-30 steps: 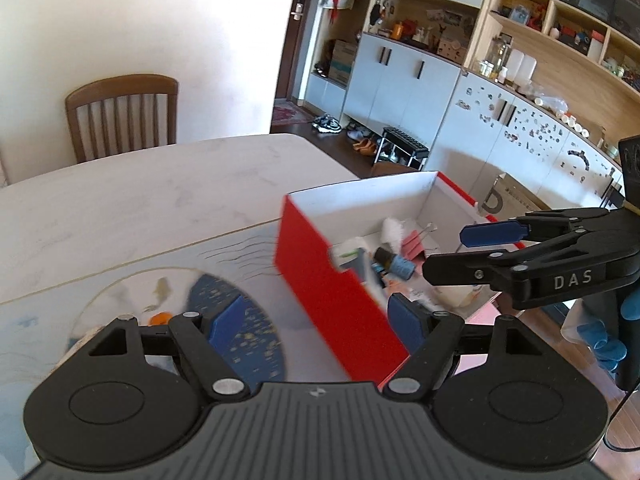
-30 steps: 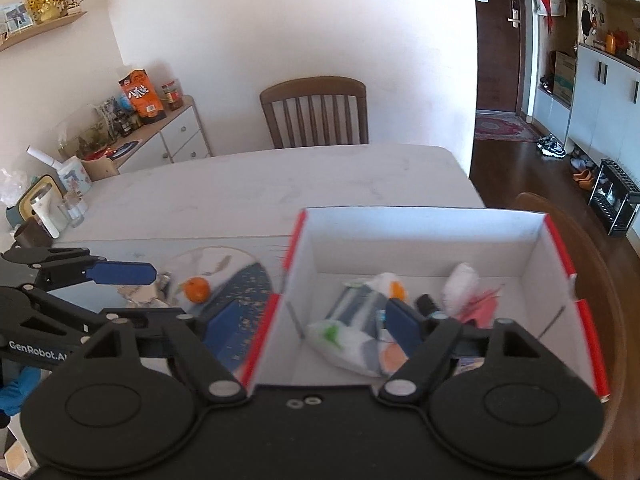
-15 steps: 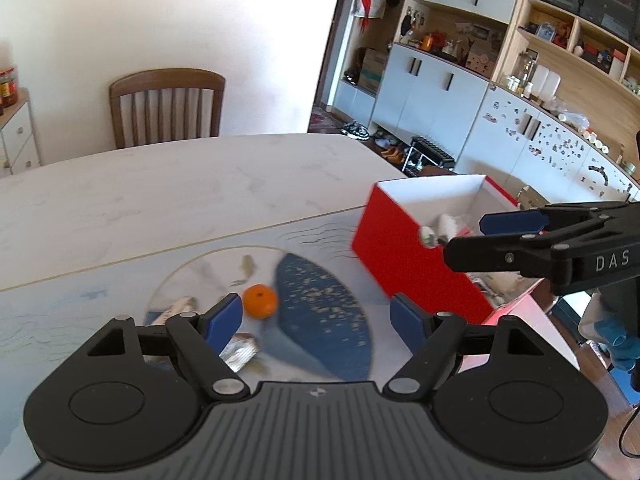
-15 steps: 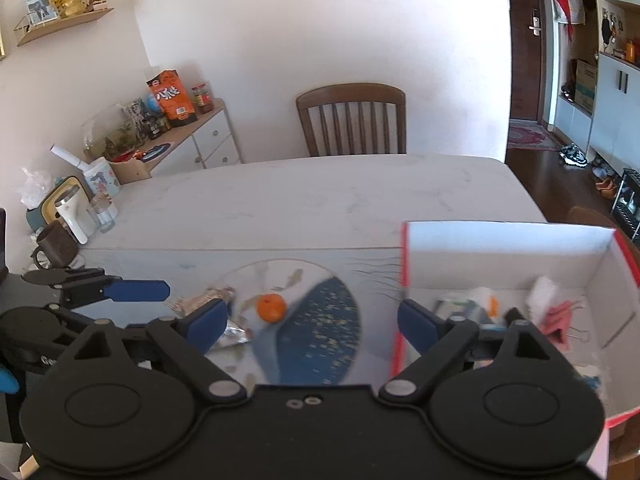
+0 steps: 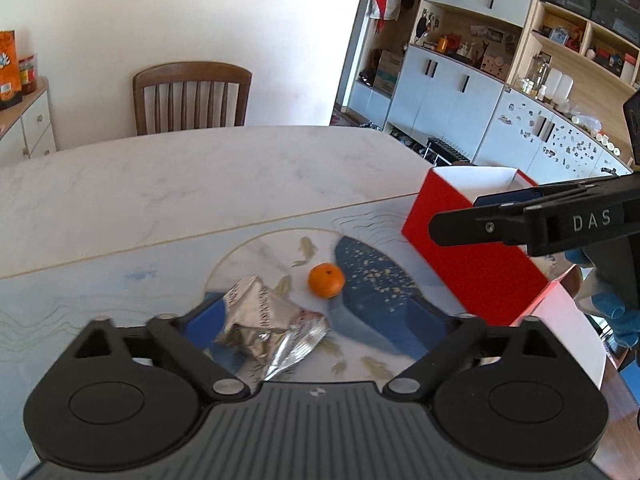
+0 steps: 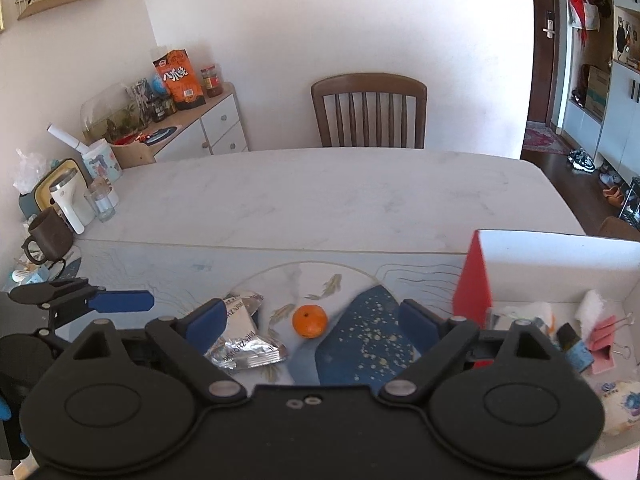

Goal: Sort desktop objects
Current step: 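Move both tools back over the placemat items, then grasp the silver snack pouch with the left gripper while the right gripper grasps the orange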

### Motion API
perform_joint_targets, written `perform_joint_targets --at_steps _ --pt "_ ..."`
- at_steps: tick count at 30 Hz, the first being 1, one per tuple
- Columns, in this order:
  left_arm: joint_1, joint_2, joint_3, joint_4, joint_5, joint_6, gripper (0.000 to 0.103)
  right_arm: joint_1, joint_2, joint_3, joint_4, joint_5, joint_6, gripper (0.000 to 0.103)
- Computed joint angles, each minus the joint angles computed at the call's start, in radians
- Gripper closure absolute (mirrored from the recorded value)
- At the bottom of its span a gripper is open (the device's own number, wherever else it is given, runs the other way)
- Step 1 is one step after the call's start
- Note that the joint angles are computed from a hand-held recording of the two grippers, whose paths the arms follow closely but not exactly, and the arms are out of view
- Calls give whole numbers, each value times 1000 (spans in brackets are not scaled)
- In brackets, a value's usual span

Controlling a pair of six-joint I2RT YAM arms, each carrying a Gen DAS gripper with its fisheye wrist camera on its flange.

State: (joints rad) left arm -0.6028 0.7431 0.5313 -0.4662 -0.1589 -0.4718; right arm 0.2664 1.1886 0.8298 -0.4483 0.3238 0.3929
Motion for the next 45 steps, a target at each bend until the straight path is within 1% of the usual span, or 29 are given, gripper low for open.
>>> perform_joint_targets --at_steps 1,3,8,11,15,20,25,29,33,45 --pt "12 -8 -15 11 6 6 0 1 19 5 8 -1 3 10" --pt "62 -20 -49 28 47 30 0 7 59 15 24 3 6 10" --pt "148 31 -105 96 122 77 0 1 176 51 65 -5 3 10" --pt "162 81 -128 152 121 102 0 -12 248 71 97 -12 4 10" --pt "184 164 -151 264 128 155 0 -34 338 94 125 -22 9 12" --pt "205 304 -149 387 152 235 0 -65 436 118 152 -37 4 14" --pt "215 414 -137 466 161 272 0 -92 489 129 169 -57 10 16" --pt "218 485 -119 495 171 287 0 -103 525 143 175 -71 -1 19" --pt "207 524 -110 510 164 286 0 -105 557 158 179 -79 -8 22" --pt "210 554 -104 532 172 258 0 -109 611 181 192 -84 -11 34"
